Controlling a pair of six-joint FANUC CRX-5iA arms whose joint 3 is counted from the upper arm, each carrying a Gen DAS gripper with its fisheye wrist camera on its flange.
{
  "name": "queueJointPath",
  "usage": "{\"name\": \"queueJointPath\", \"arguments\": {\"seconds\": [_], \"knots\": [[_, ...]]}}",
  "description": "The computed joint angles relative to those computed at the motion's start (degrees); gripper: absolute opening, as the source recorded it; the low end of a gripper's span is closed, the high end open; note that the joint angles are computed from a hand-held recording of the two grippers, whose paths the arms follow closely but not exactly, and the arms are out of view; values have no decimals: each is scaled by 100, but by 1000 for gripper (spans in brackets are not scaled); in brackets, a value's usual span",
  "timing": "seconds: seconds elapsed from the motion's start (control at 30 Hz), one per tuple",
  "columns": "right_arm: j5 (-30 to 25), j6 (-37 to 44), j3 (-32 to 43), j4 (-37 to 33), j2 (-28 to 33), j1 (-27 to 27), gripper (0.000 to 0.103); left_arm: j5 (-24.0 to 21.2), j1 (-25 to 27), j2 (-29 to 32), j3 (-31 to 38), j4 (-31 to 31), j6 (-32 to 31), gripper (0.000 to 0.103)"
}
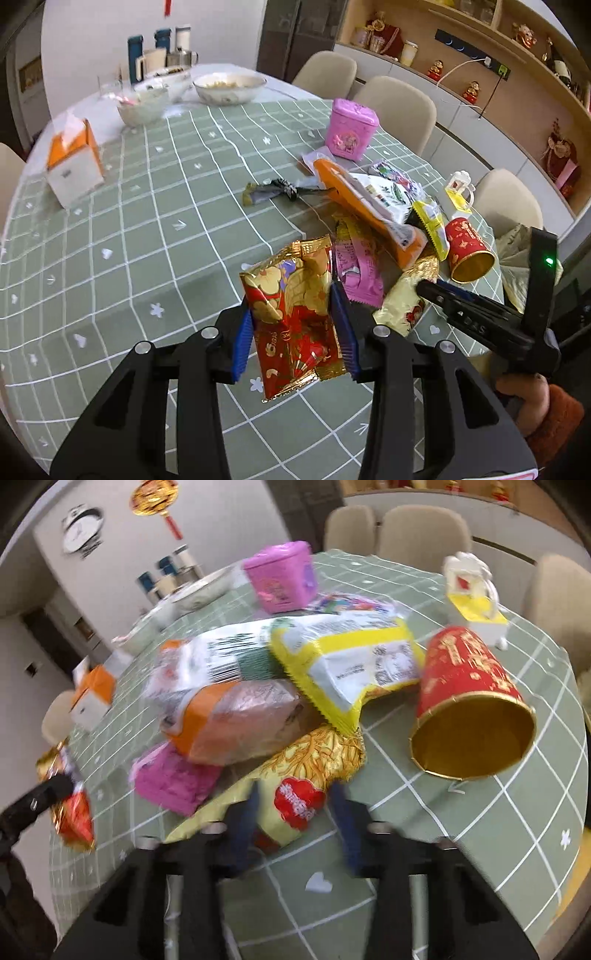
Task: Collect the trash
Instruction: 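Grasp the red-gold snack wrapper with the left tool while the right tool grasps the gold-yellow wrapper, then carry both held wrappers over the yellow-lined trash bin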
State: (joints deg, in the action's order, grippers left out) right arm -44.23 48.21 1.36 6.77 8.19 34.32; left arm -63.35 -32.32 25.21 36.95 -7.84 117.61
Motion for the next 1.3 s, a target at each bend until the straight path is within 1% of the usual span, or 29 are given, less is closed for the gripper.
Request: {"name": "queueJointPath", "arguments": {"seconds": [0.03,0.07,0.13,0.3,0.37,0.43,0.47,0.5,0.57,0.6,0.63,0.67,0.73,0.8,0.9,0.93,1.0,1.03,1.07,1.1,1.13,1.17,1.3], "knots": [[-90,375,63,-200,-47,-20,15,-51,-26,35,81,-2,114,38],[-138,620,86,-295,-103,-26,14,-76,-55,48,122,-12,185,38],[-158,878,37,-343,-287,-22,10,-103,-147,82,242,-96,280,38],[-232,1529,64,-519,-648,-203,9,-218,-399,315,751,-299,435,38],[-414,1792,207,-859,-671,-357,9,-231,-443,370,861,-333,541,38],[-347,1555,119,-885,-721,-423,10,-205,-457,355,858,-396,693,38],[-305,1399,50,-866,-741,-429,12,-208,-457,340,838,-442,790,38],[-262,1225,-23,-858,-756,-431,17,-203,-434,324,801,-428,857,38],[-23,1039,-155,-987,-768,-432,56,-145,-360,243,623,-334,930,39],[191,1002,-224,-1137,-787,-447,63,-131,-320,198,530,-304,914,39],[494,786,-355,-1100,-809,-391,65,-122,-299,168,471,-295,894,39],[642,556,-415,-927,-776,-305,65,-94,-257,105,350,-271,838,39],[519,189,-313,-545,-554,-130,65,-27,-166,-23,95,-205,713,38],[234,-322,-137,-182,-256,12,65,82,-25,-181,-235,-60,544,39],[-26,-662,102,-167,48,40,65,255,201,-377,-691,197,322,39],[-120,-704,193,-137,157,58,64,304,248,-417,-794,269,272,39],[-14,-816,118,95,184,131,48,423,356,-513,-1027,434,125,39],[-76,-696,181,69,205,141,37,470,400,-546,-1110,515,55,39],[-82,-612,206,9,180,133,29,523,435,-569,-1178,604,-9,39],[-47,-595,164,53,87,147,25,593,475,-582,-1237,718,-91,39],[-62,-567,115,184,5,188,18,648,495,-571,-1245,802,-161,39],[-76,-520,52,317,-81,224,16,684,491,-548,-1216,839,-202,38],[-41,-252,-122,640,-422,291,15,911,371,-434,-985,850,-312,39]]}}
